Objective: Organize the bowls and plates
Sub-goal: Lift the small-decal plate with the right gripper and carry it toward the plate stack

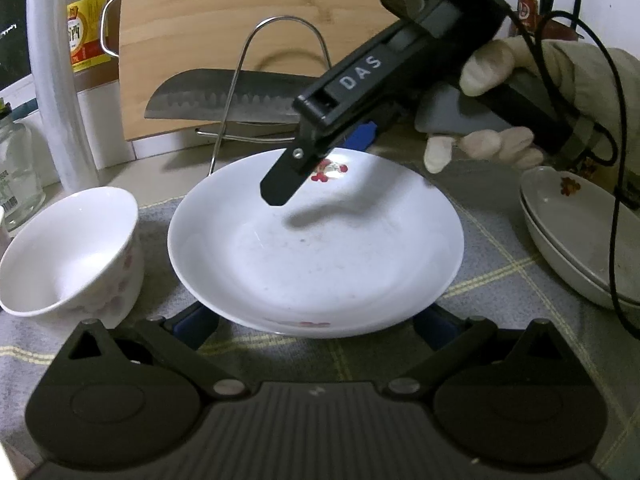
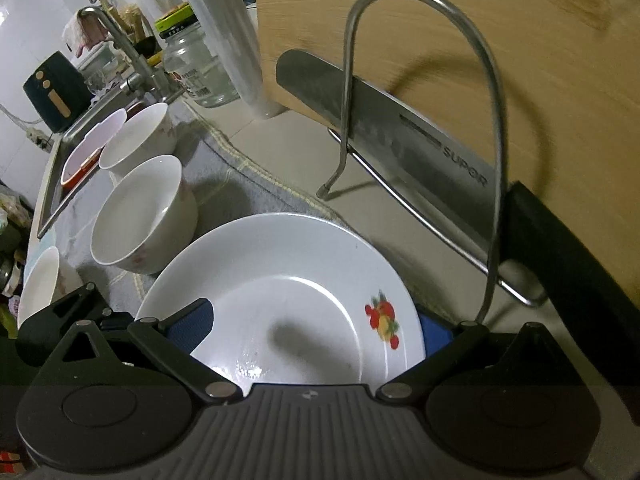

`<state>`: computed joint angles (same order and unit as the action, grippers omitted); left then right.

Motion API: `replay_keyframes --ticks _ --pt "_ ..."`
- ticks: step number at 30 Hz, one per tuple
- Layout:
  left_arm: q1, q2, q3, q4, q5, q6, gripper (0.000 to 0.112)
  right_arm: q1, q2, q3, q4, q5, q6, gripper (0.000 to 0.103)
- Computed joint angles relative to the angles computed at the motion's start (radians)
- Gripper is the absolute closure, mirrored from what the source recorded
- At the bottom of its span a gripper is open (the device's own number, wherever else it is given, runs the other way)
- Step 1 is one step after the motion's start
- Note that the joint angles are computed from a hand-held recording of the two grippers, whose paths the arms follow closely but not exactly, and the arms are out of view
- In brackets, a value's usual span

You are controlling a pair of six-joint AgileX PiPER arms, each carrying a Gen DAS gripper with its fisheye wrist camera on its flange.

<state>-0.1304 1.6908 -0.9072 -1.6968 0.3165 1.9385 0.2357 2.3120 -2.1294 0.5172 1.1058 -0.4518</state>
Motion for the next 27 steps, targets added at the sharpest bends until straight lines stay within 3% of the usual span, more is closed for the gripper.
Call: replay_keyframes --ticks 4,8,13,27 --pt "0.002 0.002 0.001 -0.003 0.001 0.008 0.010 0.006 0.026 -0.039 0.000 0.007 0.012 0.000" --pt "-0.003 -0.004 0.008 -0.013 -0.013 0.032 0.010 -0.003 0.061 -0.120 0.004 0.099 0.002 0.000" --pt "-0.003 0.000 0.002 -0.010 -0.015 0.039 0.009 0.002 0.054 -0.083 0.022 0.043 -0.009 0.000" --pt "-0.011 -0.027 0.002 0.127 -0.043 -0.073 0.010 0.007 -0.015 0.029 0.035 0.020 -0.043 0.000"
